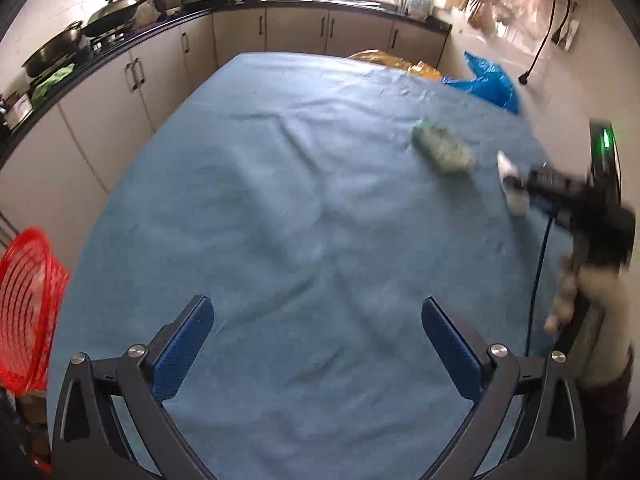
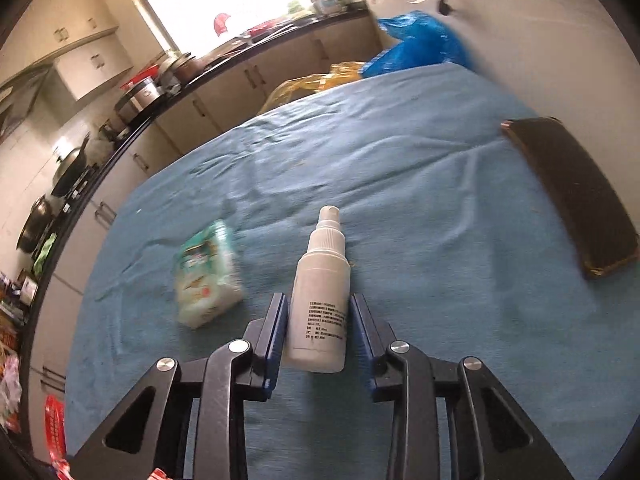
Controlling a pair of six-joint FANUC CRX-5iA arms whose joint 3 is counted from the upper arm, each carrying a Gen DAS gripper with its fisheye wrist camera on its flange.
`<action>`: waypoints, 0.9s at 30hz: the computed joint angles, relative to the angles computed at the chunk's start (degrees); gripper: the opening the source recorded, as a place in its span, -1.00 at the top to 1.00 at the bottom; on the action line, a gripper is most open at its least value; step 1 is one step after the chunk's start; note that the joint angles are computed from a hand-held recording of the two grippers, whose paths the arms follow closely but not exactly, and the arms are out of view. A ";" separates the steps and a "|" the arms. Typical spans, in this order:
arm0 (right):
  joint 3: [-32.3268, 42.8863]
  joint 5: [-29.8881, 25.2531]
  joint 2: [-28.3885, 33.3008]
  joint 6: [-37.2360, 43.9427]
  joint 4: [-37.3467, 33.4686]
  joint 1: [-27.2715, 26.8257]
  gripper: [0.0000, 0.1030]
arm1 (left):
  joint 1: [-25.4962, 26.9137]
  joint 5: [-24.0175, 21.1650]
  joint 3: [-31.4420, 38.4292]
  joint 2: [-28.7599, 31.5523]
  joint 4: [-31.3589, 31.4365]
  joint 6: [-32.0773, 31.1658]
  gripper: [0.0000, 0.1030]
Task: Collect trash
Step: 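Grasp the white spray bottle with the right gripper while the left grasps the green wipes pack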
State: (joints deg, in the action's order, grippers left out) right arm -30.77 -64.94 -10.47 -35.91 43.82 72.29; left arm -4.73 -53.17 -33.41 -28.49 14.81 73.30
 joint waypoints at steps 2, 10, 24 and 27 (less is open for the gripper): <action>-1.57 0.19 -1.77 -1.71 -0.06 0.15 0.34 | -3.41 1.63 3.21 4.09 -1.05 2.70 -1.00; -4.40 4.70 -4.47 -2.60 0.72 -1.36 0.34 | -14.27 7.08 16.96 21.58 -4.50 13.60 -1.00; -8.41 9.18 -7.32 -8.97 3.96 -2.39 0.37 | -19.94 2.97 33.87 40.45 -9.64 21.76 -1.00; -8.22 8.54 -7.19 -8.40 3.70 -2.15 0.37 | -21.63 3.47 34.10 39.73 -14.44 23.16 -0.76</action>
State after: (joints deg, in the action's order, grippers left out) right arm -38.98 -56.41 -17.65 -44.31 47.52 70.15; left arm -26.37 -49.70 0.69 11.24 0.37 96.46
